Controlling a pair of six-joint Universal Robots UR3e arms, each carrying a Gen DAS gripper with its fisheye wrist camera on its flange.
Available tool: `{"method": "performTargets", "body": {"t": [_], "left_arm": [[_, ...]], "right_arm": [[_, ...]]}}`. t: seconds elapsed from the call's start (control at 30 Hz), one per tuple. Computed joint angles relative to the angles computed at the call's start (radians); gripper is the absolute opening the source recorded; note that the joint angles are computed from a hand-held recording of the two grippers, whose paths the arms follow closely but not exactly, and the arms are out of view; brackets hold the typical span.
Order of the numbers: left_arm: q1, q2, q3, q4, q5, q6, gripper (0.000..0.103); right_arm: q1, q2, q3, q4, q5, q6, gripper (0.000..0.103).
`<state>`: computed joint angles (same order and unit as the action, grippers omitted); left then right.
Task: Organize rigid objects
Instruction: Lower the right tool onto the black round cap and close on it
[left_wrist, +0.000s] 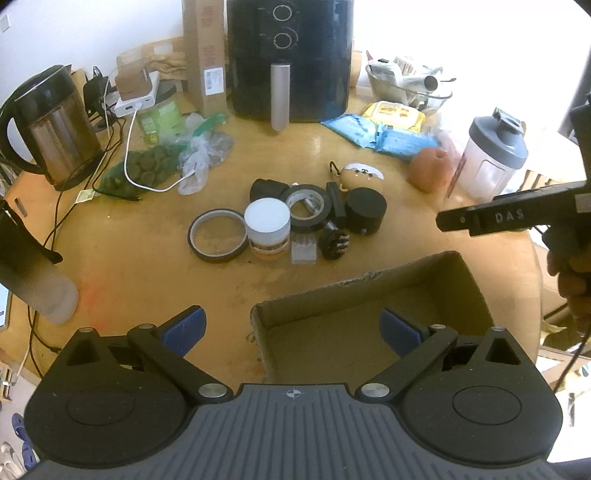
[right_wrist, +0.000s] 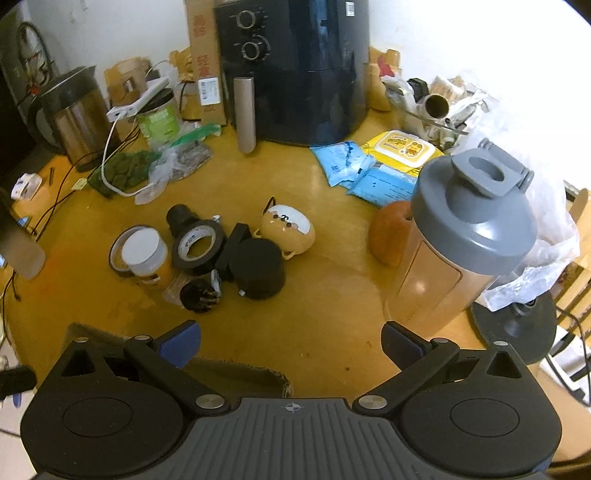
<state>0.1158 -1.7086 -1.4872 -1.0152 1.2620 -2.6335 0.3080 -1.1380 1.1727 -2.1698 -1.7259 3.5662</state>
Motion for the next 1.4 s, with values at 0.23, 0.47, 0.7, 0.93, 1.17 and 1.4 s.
{"method": "performTargets", "body": {"t": [0.23,0.47,0.7,0.93,1.17,1.4], "left_arm": [[0.033,0.030,-0.057,0.015,-0.007,-0.025,0.103],[0.038,0.047,-0.080,0.023,0.017,-0.057,0.103],[0.048,0.072,-0.117,0.041,0.013,-0.102,0.103],[0.059,0.081,-0.134,0.052,0.021,-0.140,0.103],[0.078,0.106,-0.158,0.051,0.034,-0.179,0.103],[0.099,0.125,-0.179,0.042,0.043,-0.209,0.103]], "right_arm": [[-0.015,0.056,-0.026,-0.043,0.030,-0.001,0.103],[-0.034,0.127,-0.093,-0.060,0.069,-0.080,0.103],[-0.053,0.196,-0.144,-0.097,0.121,-0.177,0.098],[-0.042,0.301,-0.253,-0.099,0.108,-0.214,0.084],[-0.033,0.429,-0.410,-0.044,0.082,-0.236,0.069],[-0.041,0.539,-0.570,0.021,0.095,-0.257,0.061]]}}
